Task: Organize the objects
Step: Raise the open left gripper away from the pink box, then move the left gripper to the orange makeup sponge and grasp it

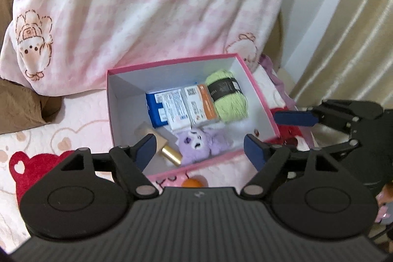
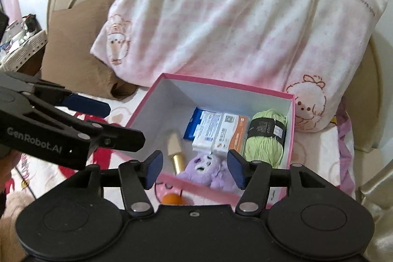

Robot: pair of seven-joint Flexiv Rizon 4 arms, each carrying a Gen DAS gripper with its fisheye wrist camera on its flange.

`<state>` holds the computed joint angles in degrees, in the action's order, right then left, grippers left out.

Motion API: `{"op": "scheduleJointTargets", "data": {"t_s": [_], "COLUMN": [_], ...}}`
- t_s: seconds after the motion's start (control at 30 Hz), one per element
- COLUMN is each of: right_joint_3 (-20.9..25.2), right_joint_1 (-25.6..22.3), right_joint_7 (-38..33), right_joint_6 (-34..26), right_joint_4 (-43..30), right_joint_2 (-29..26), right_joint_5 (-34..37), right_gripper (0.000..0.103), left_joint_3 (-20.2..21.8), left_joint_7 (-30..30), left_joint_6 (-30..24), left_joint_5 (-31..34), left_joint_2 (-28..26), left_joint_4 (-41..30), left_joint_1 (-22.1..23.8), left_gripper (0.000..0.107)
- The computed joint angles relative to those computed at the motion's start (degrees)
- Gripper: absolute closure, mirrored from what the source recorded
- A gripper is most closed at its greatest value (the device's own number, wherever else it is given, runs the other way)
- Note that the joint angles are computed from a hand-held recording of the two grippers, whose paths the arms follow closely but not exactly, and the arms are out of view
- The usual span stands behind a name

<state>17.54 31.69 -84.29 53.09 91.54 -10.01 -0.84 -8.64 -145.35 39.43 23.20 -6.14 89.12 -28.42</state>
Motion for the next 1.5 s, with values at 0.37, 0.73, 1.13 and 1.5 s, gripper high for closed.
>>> {"op": "scheduleJointTargets", "data": {"t_s": [0.37, 0.73, 1.13, 1.5], "right_joint_3": [1.0, 1.5, 2.4, 1.9], "right_joint_1": [-0.7, 0.7, 1.9, 3.7], "right_joint_7": [-4.2, -9.2, -13.7, 0.8], "right_joint_6": [-3.6, -1.8, 4.1, 23.3], "right_joint_4": [5.4, 9.8, 13.8, 23.7], "right_joint_2": [7.9, 10.2, 8.2, 3.1], "right_joint_5": [4.6, 8.4, 11.5, -2.4], "right_gripper": [0.028, 0.026, 0.026, 0.026], "left_joint_3": [-2.3, -2.7, -1.6, 0.8], "left_joint_7": [1.9, -1.7, -8.9, -18.7], "left_joint_6": [-0.2, 5.6, 7.9, 15.3], "left_joint_5": [1.3, -2.0, -1.7, 2.7], "left_joint_2": [3.1, 3.4, 0.7, -2.7], "left_joint_4": [3.2, 9.2, 12.8, 16.7], "left_joint_1": [-1.6, -1.7, -2.3, -3.5], "left_gripper": [0.025, 0.025, 0.032, 0.035]}}
